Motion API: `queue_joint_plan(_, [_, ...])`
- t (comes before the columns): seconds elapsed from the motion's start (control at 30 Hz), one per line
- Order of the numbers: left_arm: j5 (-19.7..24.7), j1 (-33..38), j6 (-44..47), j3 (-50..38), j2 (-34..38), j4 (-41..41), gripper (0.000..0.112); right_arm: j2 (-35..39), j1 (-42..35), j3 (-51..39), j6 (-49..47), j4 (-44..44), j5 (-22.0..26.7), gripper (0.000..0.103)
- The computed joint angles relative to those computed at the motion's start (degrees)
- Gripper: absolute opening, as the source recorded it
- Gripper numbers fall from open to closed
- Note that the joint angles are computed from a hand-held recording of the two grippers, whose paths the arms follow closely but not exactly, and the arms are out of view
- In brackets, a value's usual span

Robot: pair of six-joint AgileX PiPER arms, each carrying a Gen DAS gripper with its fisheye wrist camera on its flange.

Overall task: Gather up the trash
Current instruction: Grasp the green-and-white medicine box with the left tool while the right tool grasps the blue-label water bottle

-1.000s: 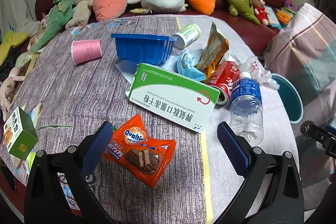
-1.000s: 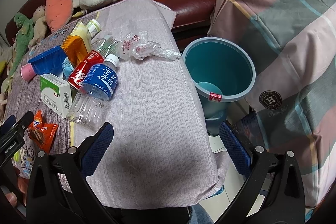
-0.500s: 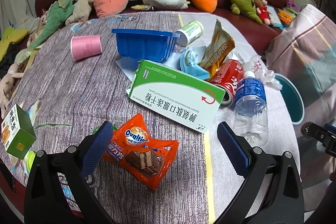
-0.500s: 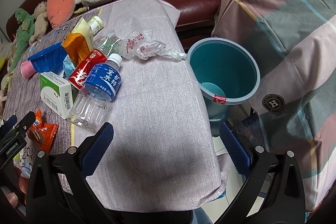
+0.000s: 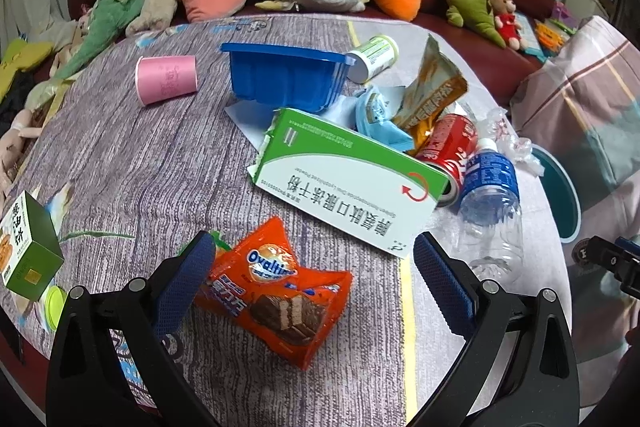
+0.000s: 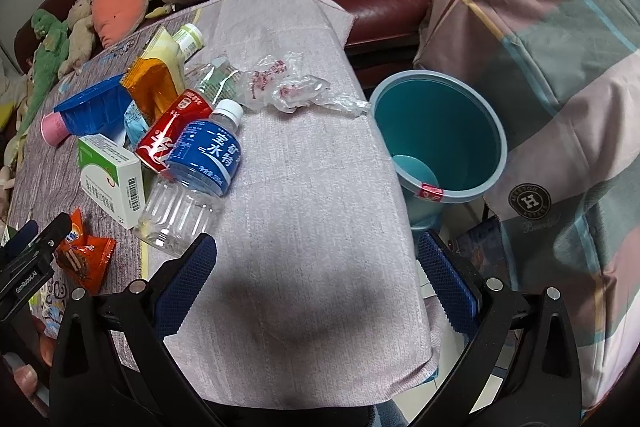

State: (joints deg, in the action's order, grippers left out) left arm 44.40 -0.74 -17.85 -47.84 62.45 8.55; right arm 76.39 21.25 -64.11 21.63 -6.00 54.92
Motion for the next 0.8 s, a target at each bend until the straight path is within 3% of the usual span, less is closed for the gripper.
queue_joint_plan(0.17, [0.7,8.4,12.2,-2.7,3.3,-10.9,0.099,3.2,0.7,-3.8,-1.7,2.0,0.8,0.097])
queue_joint_plan(0.53, [5.4,17.0,23.5,-8.4,10.3,-21.4,0.099,16.4,2.2,-15.8,-7.6,12.3,1.5,0.097])
queue_joint_plan(0.7, [8.7,17.1,24.5,-11.8,13.4,-24.2,0.099,22.3,2.0,-19.7,-10.3,17.1,2.2,0.090])
queue_joint_plan(0.8, [9.5,15.7,22.6,-13.5,15.3,-24.6,0.099,24.3,1.1,-20.0,-12.6,20.7,2.7,0.079])
